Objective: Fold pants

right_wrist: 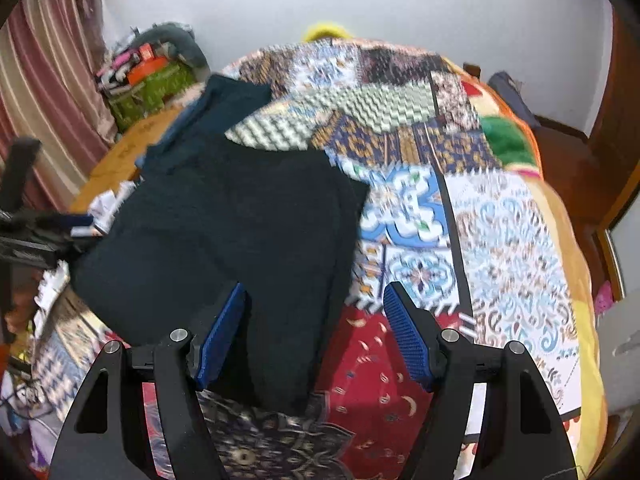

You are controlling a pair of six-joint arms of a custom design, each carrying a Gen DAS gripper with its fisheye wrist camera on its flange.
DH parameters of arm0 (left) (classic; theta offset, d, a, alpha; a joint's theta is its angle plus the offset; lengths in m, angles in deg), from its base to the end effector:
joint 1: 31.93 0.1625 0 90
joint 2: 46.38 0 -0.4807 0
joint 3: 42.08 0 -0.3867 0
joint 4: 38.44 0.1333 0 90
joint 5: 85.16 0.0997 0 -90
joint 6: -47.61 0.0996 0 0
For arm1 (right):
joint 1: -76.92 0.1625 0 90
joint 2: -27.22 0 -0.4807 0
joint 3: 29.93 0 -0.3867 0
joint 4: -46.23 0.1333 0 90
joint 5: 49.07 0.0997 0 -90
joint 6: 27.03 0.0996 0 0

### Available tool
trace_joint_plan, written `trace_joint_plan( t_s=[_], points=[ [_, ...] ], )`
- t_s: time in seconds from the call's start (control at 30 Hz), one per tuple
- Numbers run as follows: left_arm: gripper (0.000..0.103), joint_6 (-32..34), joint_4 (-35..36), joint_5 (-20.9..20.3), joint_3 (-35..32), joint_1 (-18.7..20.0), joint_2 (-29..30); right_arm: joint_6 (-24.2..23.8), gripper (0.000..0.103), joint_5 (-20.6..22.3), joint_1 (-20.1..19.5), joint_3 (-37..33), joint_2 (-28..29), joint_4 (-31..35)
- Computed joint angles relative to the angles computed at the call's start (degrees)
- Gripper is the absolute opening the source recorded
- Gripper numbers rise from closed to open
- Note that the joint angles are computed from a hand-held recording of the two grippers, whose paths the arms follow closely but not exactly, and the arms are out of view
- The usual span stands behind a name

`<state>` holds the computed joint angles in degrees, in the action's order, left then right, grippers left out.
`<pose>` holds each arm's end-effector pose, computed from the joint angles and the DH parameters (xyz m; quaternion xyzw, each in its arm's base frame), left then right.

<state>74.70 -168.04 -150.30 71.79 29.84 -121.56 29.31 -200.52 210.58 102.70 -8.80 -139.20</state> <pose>-0.0944 -0.5462 0.2967 0.4518 0.8657 -0.0099 0.2152 0.3390 -0.2888 0.0114 -0.0897 -0.8549 0.3857 0.3352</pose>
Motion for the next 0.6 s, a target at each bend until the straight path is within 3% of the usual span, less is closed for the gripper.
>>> trace_joint_plan(
  t_s=[0.17,0.33,0.43,0.6],
  points=[
    [0.102,0.93,-3.02,-0.87,-1.26,-0.93,0.48,0.45,0.069,-0.58,0.06,0.89,-1.89,1.18],
    [0.102,1.7,-4.88,-1.83,-3.6,-2.25,3.72,-5.02,0.069,-0.79,-1.92,1.42,-2.6,-5.4],
    [0.102,1.93,-4.87,-1.9,-5.14,-2.75,6.62,-10.13,0.069,-0.97,-3.82,0.64,-2.46,-8.48],
    [0.102,0.57,-6.13,-0.3,-6.54,-3.32,11.29,-21.12,0.069,2.34,-8.13,-0.85,-1.72,-16.49]
  ],
)
